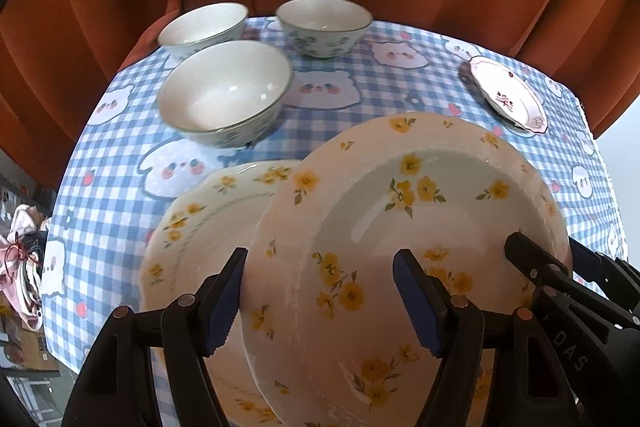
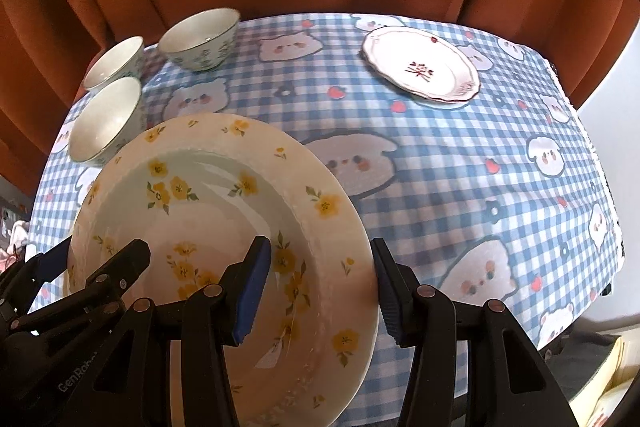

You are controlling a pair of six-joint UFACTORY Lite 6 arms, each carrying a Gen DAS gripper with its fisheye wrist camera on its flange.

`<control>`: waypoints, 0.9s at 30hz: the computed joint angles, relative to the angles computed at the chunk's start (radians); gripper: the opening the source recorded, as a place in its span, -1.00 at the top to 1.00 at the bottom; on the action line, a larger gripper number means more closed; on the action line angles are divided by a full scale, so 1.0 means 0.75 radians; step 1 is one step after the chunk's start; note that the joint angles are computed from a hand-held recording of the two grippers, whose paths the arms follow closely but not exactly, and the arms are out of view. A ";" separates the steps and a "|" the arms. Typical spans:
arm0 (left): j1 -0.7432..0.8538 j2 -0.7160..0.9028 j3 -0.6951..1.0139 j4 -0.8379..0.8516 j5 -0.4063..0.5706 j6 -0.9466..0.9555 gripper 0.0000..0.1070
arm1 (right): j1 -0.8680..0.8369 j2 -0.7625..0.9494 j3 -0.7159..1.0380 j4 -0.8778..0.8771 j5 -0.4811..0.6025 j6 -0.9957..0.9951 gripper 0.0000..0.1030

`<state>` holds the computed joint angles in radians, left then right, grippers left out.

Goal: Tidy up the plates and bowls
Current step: 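Lower the held plate onto the other yellow-flowered plate with both tools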

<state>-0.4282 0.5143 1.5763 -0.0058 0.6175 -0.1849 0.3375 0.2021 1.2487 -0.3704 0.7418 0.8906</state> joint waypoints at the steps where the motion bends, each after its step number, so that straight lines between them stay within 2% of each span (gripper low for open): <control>1: 0.013 -0.008 -0.017 -0.009 -0.005 0.017 -0.36 | 0.029 0.019 0.019 -0.008 0.013 0.028 -0.04; 15: 0.205 -0.055 -0.235 -0.197 -0.059 0.292 -0.36 | 0.223 0.242 0.197 0.009 0.099 0.139 -0.04; 27: 0.261 0.033 -0.221 -0.244 -0.065 0.370 -0.36 | 0.243 0.444 0.399 0.042 0.155 0.060 -0.04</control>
